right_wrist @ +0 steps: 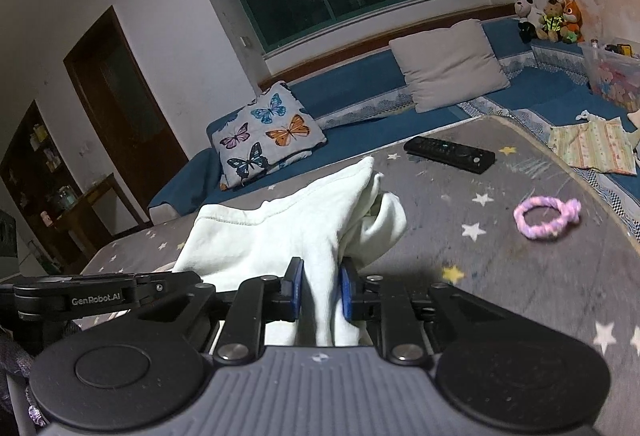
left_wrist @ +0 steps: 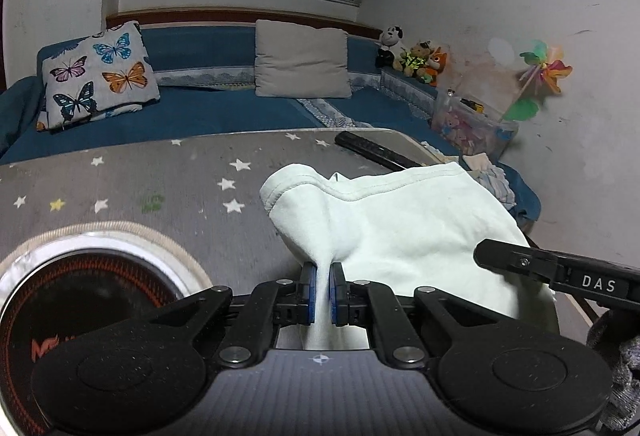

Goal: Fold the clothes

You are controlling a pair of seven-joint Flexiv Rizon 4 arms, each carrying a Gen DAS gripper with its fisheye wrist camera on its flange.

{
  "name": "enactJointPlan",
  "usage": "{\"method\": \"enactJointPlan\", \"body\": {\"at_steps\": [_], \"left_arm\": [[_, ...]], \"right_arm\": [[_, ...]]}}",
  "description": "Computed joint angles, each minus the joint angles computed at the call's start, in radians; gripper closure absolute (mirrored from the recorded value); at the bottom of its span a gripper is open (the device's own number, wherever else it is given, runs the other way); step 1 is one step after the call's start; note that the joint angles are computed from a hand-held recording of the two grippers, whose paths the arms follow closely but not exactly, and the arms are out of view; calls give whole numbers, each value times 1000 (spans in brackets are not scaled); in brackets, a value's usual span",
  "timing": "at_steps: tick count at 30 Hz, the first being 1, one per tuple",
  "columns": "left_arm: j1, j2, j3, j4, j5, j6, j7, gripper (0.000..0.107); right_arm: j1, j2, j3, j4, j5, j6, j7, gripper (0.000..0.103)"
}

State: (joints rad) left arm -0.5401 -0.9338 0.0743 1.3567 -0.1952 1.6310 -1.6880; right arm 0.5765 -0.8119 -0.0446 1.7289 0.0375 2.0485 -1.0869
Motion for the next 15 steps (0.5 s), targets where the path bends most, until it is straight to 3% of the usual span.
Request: {"method": "enactJointPlan", "body": {"at_steps": [5, 15], "left_arm": [[-13, -48, 39, -94, -5, -73, -22, 99], [17, -114, 29, -198, 60, -214, -68, 99]], "right_arm": [[-45, -32, 27, -56, -43, -41, 25, 85], [-119, -104, 83, -117, -130, -131, 110, 84]]}}
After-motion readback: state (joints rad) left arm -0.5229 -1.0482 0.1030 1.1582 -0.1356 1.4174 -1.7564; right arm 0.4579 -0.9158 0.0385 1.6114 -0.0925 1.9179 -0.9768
